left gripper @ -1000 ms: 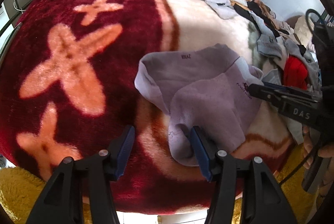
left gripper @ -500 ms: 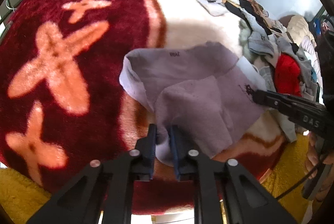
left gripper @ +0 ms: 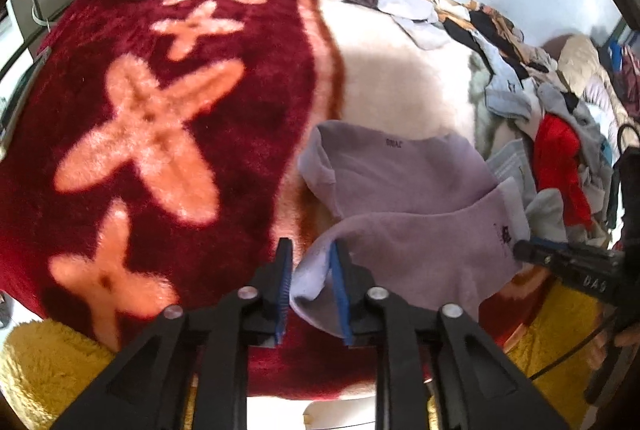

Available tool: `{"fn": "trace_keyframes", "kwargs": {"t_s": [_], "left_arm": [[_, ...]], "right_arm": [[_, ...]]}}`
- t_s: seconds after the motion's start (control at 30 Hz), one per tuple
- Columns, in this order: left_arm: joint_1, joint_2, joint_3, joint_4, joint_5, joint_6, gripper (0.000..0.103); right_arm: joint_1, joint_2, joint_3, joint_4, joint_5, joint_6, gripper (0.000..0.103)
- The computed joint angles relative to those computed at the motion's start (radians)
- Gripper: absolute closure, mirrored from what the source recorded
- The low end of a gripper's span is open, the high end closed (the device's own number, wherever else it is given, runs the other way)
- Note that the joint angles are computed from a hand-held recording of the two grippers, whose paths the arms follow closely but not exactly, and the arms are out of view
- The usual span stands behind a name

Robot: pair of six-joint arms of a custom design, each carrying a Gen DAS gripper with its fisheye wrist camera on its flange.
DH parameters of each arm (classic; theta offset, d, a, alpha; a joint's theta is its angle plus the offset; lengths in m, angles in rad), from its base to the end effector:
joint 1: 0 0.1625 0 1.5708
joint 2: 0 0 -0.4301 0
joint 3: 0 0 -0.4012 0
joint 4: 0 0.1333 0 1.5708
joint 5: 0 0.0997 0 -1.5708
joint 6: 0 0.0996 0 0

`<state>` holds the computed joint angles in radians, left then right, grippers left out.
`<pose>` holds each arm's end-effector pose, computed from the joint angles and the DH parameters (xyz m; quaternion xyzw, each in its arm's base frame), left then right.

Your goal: Organize soft objects

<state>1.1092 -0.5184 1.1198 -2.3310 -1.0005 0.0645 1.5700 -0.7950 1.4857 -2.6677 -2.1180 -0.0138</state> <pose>-0.1960 -0.8140 0.0816 0.2272 0.9295 -0.1299 0.2599 0.0809 -0.7357 0.1752 -0.0484 -0.9433 0.1923 0.2661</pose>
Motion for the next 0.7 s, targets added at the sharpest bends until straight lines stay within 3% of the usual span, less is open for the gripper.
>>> {"fn": "trace_keyframes", "kwargs": {"t_s": [0.2,0.37,0.63,0.7], "left_arm": [[-0.004,-0.002,-0.009,0.004,-0.016,0.033,0.061],[0.003,0.016,-0.054,0.057,-0.028,0.021,0.061],[0.017,0.040,-0.116,0.138,-0.043,0.029,0.060],[0.022,0.051,-0.134,0.167,-0.044,0.031,0.060]], "right_arm": [[0.012,-0.019,0.001,-0.051,-0.003,-0.069,0.071],[0.008,0.028,-0.092,-0.003,0.063,-0.143,0.071],[-0.003,0.107,-0.238,0.182,0.065,-0.192,0.071],[-0.007,0.105,-0.239,0.192,0.072,-0.194,0.076]]}}
